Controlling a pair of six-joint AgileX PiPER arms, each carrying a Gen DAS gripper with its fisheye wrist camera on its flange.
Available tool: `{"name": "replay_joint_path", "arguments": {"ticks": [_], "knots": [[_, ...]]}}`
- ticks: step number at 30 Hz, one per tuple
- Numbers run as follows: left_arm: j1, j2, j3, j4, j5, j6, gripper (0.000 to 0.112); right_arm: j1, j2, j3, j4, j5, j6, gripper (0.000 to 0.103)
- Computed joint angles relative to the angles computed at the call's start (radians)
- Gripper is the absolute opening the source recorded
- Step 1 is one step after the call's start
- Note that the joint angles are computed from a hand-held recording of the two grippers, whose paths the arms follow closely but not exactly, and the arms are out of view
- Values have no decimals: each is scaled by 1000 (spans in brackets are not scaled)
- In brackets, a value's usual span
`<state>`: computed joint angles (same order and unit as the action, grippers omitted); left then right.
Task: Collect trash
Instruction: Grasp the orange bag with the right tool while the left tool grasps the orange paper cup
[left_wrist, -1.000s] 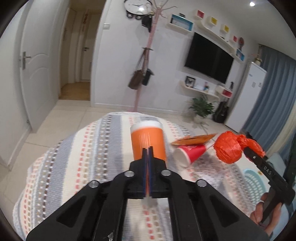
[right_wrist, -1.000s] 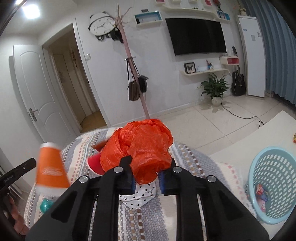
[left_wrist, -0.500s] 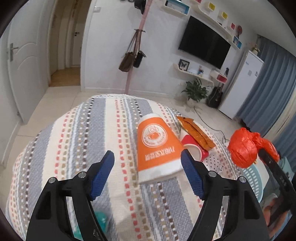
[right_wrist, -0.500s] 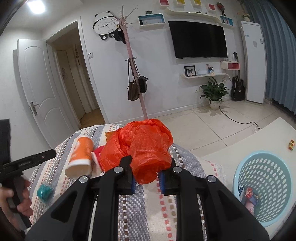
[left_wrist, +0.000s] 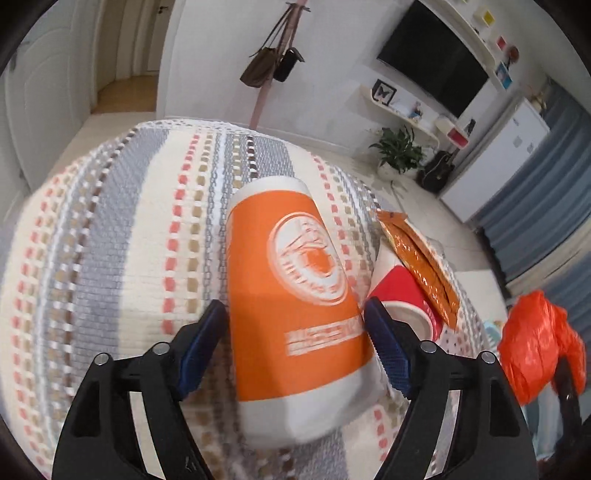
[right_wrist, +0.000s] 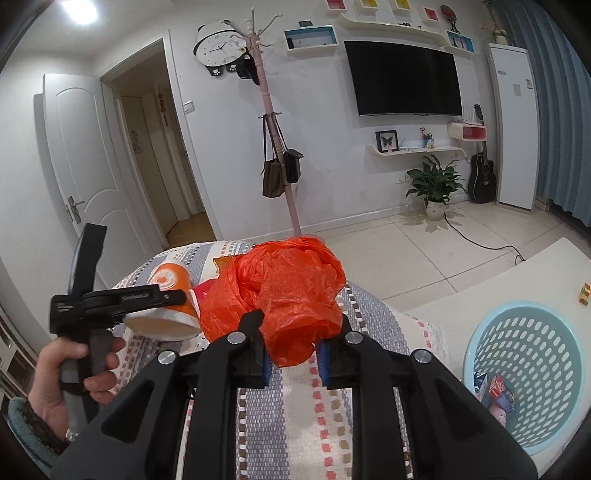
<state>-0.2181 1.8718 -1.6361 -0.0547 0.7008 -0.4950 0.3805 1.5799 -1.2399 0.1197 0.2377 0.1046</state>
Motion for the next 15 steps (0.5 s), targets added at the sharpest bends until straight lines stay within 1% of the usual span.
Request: {"name": "replay_joint_path", "arguments": {"ticks": [1, 2, 3, 5, 9, 12, 15], "knots": [[-8, -3, 6, 16, -6, -9, 64, -3, 2, -1, 13, 0, -14, 16], [-6, -8, 14, -8, -19, 13, 59, -3, 5, -6, 10, 3, -11, 16], [-7, -12, 18, -19, -23, 17, 57, -5, 9, -12, 15, 7, -15, 16], [-21, -38, 51, 49, -45, -42, 56, -7, 12, -15, 33, 9, -32, 16], [-37, -130, 147, 140, -99, -122, 54, -2, 7, -7, -61, -6, 65, 16], [-78, -201, 170, 234, -101, -190, 54, -15, -15, 12, -49, -20, 66, 16], [-144, -239, 145, 324, -85, -247, 54, -50, -48, 28, 7, -26, 22, 16]]}}
